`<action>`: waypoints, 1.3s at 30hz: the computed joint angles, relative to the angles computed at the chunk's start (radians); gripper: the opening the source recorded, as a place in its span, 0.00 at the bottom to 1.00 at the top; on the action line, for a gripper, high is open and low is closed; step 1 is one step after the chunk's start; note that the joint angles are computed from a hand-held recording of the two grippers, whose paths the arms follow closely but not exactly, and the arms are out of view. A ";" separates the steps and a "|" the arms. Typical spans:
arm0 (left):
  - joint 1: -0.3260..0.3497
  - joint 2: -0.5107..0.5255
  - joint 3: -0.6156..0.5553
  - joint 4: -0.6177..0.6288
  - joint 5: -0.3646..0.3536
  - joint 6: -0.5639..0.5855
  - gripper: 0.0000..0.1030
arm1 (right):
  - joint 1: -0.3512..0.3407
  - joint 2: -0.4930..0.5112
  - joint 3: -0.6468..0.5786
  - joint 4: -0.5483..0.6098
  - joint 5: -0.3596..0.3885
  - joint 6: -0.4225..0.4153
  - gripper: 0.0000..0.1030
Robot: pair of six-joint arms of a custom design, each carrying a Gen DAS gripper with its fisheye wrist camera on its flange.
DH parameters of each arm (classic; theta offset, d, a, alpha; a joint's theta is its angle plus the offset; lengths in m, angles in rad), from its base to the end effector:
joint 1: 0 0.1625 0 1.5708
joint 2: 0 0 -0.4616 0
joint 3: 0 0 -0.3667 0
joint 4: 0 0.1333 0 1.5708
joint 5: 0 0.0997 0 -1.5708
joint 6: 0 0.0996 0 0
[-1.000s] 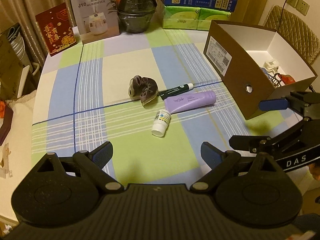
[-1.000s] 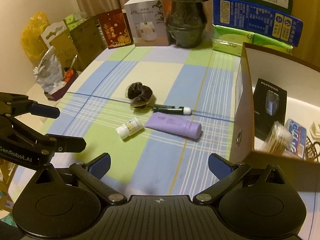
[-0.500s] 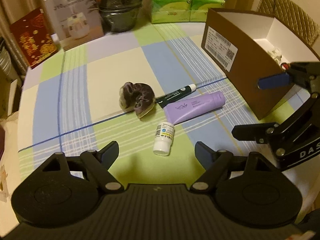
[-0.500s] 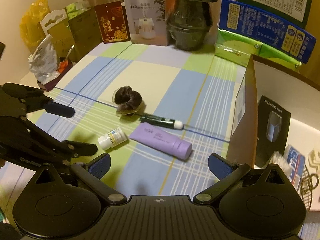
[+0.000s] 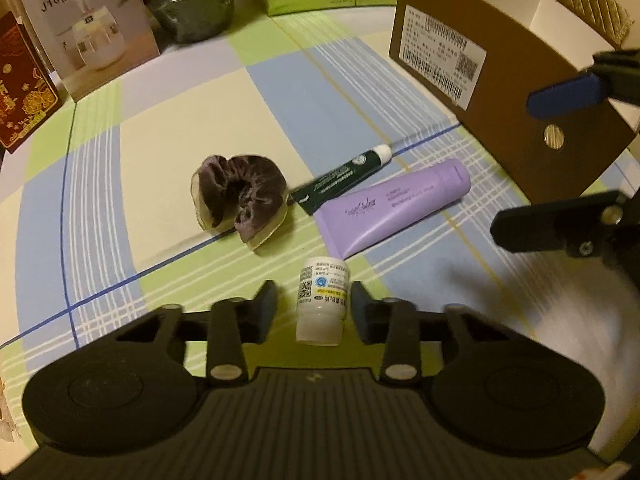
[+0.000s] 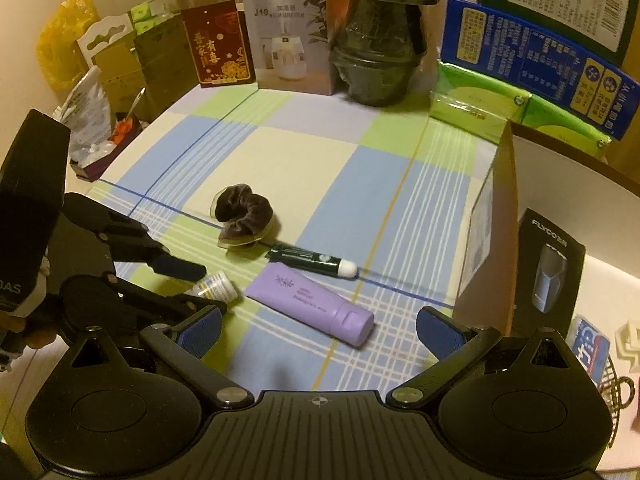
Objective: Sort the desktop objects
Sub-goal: 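Grasp the white pill bottle with the left tool while the right tool approaches the purple tube, then lift the pill bottle with the left tool while the right tool grasps the purple tube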
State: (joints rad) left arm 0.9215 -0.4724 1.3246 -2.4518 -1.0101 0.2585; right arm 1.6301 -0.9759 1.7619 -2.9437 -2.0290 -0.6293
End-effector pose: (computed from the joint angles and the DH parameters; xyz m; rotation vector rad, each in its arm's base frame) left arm -0.3079 -0.7136 0.0151 1.1265 2.3335 -0.1815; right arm 0.1276 -0.6439 0.2662 0.6752 -2.4028 0.5587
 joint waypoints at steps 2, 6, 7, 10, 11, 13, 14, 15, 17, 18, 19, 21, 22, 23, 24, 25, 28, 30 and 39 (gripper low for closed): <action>0.003 -0.005 0.011 -0.019 -0.002 0.010 0.22 | 0.001 0.007 -0.009 0.013 0.004 -0.007 0.98; 0.011 -0.026 0.040 -0.046 0.022 0.002 0.22 | 0.005 0.032 -0.032 0.021 -0.005 -0.048 0.98; 0.015 -0.034 0.046 -0.047 0.026 -0.010 0.22 | 0.005 0.037 -0.041 0.039 0.000 -0.051 0.98; 0.027 -0.065 0.072 -0.048 0.044 -0.052 0.22 | 0.007 0.051 -0.062 0.076 0.012 -0.080 0.96; 0.030 -0.074 0.081 -0.048 0.053 -0.066 0.22 | 0.008 0.058 -0.072 0.093 0.012 -0.100 0.95; 0.036 -0.094 0.097 -0.045 0.068 -0.094 0.22 | 0.003 0.074 -0.100 0.142 0.007 -0.114 0.86; 0.041 -0.104 0.104 -0.041 0.074 -0.108 0.22 | 0.001 0.084 -0.118 0.170 -0.002 -0.110 0.84; 0.044 -0.113 0.110 -0.040 0.079 -0.119 0.22 | -0.003 0.094 -0.135 0.197 -0.009 -0.109 0.80; 0.047 -0.128 0.122 -0.031 0.096 -0.146 0.22 | -0.009 0.113 -0.169 0.243 -0.026 -0.110 0.77; 0.048 -0.134 0.126 -0.022 0.107 -0.163 0.22 | -0.013 0.121 -0.180 0.257 -0.033 -0.115 0.75; 0.050 -0.139 0.130 -0.018 0.115 -0.177 0.22 | -0.016 0.128 -0.193 0.273 -0.041 -0.116 0.73; 0.054 -0.152 0.142 -0.019 0.119 -0.195 0.22 | -0.023 0.142 -0.217 0.302 -0.054 -0.110 0.70; 0.055 -0.156 0.147 -0.019 0.121 -0.201 0.22 | -0.025 0.146 -0.225 0.312 -0.058 -0.108 0.68; 0.055 -0.160 0.152 -0.020 0.124 -0.207 0.22 | -0.027 0.149 -0.233 0.322 -0.060 -0.104 0.66; 0.055 -0.161 0.156 -0.022 0.125 -0.211 0.22 | -0.030 0.151 -0.239 0.331 -0.060 -0.097 0.62; 0.056 -0.164 0.160 -0.023 0.126 -0.213 0.22 | -0.032 0.153 -0.244 0.338 -0.061 -0.091 0.58; 0.055 -0.167 0.166 -0.024 0.129 -0.220 0.22 | -0.034 0.153 -0.248 0.352 -0.061 -0.080 0.50; 0.053 -0.167 0.168 -0.024 0.133 -0.221 0.22 | -0.033 0.153 -0.245 0.355 -0.066 -0.075 0.44; 0.048 -0.168 0.179 -0.018 0.117 -0.235 0.22 | -0.034 0.110 -0.150 0.295 -0.028 -0.046 0.29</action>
State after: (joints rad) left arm 0.9691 -0.6401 1.5034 -2.4700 -0.8935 0.0239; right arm 1.5960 -0.8664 1.6123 -2.6491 -2.0571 -0.6749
